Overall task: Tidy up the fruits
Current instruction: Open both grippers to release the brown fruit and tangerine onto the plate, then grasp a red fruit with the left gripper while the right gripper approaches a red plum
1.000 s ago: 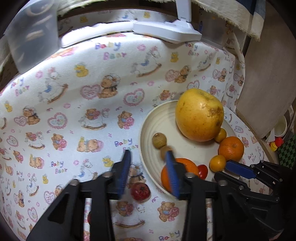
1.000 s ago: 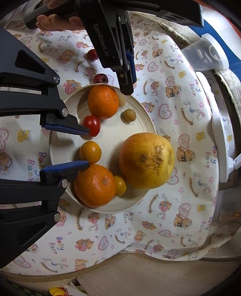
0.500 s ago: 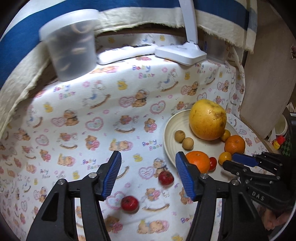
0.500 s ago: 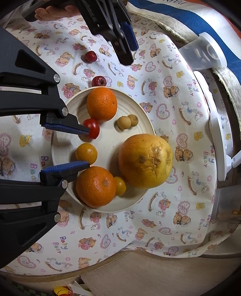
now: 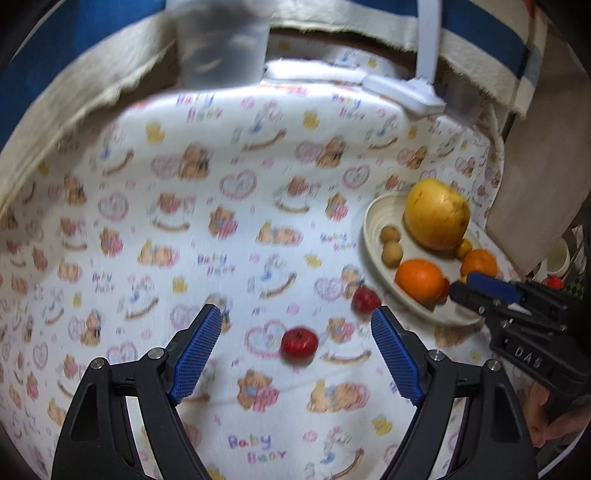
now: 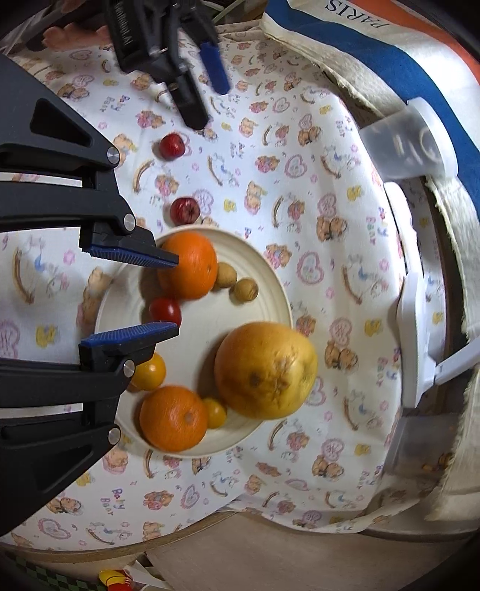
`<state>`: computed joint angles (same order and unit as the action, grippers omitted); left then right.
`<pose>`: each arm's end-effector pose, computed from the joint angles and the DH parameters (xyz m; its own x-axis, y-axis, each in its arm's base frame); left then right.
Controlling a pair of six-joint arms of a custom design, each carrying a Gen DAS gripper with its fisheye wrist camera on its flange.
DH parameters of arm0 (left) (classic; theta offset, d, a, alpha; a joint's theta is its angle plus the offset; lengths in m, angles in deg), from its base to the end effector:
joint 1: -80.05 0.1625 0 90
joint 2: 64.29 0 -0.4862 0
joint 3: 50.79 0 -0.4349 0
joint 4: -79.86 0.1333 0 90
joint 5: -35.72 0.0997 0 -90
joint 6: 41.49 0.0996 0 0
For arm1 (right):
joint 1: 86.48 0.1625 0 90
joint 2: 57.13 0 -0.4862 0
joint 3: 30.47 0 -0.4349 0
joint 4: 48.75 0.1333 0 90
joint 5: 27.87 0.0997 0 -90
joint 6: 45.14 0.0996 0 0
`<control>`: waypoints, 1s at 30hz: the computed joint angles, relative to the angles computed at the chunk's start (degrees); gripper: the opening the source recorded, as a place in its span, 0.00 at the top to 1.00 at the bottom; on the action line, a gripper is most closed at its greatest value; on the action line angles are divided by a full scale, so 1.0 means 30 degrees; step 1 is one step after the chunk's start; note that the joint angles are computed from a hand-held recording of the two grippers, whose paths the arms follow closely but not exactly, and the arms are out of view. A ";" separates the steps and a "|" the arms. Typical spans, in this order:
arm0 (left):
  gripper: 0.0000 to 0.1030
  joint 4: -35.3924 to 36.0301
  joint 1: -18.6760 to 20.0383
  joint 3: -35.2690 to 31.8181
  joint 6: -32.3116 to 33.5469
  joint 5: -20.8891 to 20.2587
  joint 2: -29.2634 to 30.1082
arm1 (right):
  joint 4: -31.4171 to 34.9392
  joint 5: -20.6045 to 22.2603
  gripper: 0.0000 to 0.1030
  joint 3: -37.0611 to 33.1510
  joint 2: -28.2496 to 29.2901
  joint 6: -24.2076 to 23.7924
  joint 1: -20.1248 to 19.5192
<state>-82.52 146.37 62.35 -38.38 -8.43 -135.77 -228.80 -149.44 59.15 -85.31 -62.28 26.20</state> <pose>-0.0537 -0.6322 0.3257 -0.7652 -0.0131 -0.6436 0.3874 0.7892 -0.4766 0.3697 -0.6742 -0.0166 -0.7438 -0.3316 0.5803 -0.5836 0.7454 -0.3221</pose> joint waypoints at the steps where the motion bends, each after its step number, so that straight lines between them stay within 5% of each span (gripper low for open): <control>1: 0.20 0.0568 0.0064 -0.0027 -0.0350 0.0049 -0.0027 | 0.0048 0.0018 0.67 -0.0067 0.0073 0.0068 0.0041; 7: 0.33 0.2292 0.0645 -0.0203 -0.1529 -0.1103 -0.0034 | 0.0192 0.0025 0.64 -0.0386 0.0503 0.0050 0.0299; 9: 0.43 0.2528 0.0759 -0.0268 -0.1670 -0.1362 0.0004 | 0.0157 0.0025 0.58 -0.0465 0.0628 0.0018 0.0362; 11: 0.65 0.3001 0.0858 -0.0417 -0.1949 -0.1548 0.0053 | 0.0018 -0.0002 0.57 -0.0556 0.0759 -0.0126 0.0405; 13: 0.70 0.3154 0.0935 -0.0501 -0.2075 -0.1668 0.0099 | 0.0060 -0.0018 0.57 -0.0712 0.0856 -0.0137 0.0405; 30: 0.75 -0.0635 0.1078 0.0074 -0.0394 -0.1543 0.0236 | 0.0700 -0.0151 0.53 -0.1153 0.1094 0.0774 0.0429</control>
